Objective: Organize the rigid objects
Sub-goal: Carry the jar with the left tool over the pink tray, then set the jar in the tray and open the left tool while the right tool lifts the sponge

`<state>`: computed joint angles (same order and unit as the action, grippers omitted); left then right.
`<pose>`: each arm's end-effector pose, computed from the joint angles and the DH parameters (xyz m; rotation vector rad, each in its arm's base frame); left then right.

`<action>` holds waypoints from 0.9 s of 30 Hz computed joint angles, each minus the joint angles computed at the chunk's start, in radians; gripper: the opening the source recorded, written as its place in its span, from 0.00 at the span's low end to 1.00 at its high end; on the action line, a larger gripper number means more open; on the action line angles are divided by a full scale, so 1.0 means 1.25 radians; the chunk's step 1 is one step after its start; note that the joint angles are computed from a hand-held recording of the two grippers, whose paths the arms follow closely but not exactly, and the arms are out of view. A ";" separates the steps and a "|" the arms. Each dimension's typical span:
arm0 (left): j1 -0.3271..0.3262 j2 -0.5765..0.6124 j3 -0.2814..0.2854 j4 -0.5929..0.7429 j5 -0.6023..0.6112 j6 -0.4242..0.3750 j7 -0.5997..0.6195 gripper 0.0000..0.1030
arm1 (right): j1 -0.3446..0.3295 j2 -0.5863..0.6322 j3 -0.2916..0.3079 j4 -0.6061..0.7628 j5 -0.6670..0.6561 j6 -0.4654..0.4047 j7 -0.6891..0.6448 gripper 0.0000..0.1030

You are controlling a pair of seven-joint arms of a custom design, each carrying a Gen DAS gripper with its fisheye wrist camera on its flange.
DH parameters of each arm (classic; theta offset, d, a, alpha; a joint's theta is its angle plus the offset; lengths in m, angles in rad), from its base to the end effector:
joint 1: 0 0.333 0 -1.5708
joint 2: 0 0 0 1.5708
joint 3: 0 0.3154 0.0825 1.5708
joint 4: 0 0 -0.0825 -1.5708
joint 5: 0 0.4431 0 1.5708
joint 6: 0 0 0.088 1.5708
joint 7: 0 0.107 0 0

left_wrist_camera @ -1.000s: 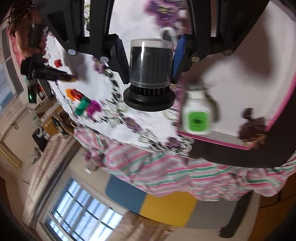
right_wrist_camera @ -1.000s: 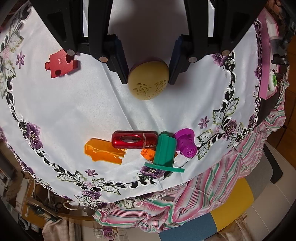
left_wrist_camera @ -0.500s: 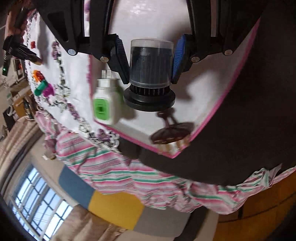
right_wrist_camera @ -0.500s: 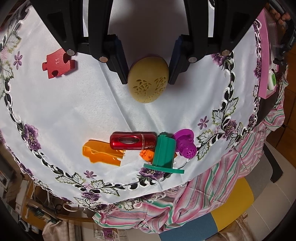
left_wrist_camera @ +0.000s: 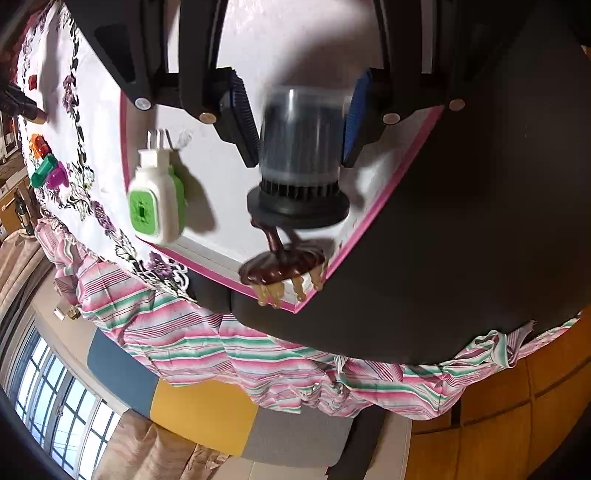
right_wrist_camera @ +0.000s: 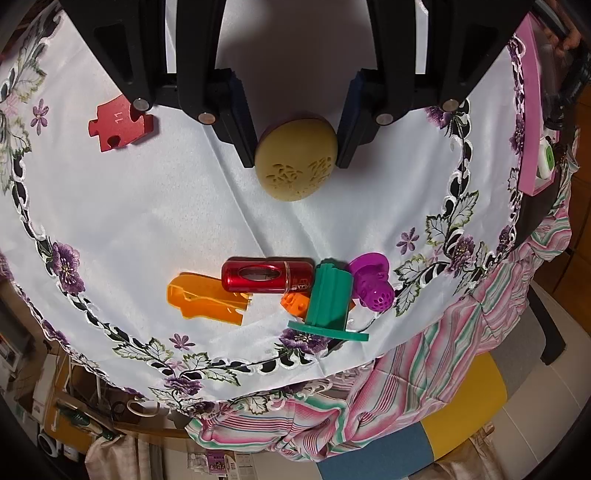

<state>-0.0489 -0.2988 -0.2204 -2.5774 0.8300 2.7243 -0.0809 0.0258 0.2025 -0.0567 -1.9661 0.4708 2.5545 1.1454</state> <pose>0.4701 -0.1552 0.3603 -2.3408 1.1215 -0.6359 0.6774 -0.0260 0.3772 -1.9322 1.8303 -0.2064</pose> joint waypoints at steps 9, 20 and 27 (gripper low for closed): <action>-0.015 -0.071 -0.046 -0.032 0.068 -0.049 -0.115 0.45 | 0.016 -0.085 0.035 -0.079 0.076 0.060 -0.152 0.30; -0.046 -0.073 -0.069 -0.027 0.114 -0.057 -0.152 0.45 | 0.042 -0.087 0.024 -0.077 0.136 0.012 -0.177 0.37; -0.055 -0.060 -0.073 -0.011 0.142 -0.029 -0.182 0.45 | 0.034 -0.064 0.038 -0.036 0.166 -0.060 -0.243 0.78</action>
<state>-0.1172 -0.3737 -0.3116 -2.5917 1.0069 2.6879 -0.3085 0.0680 0.1221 -0.0087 -2.0109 0.6782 2.4794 0.8411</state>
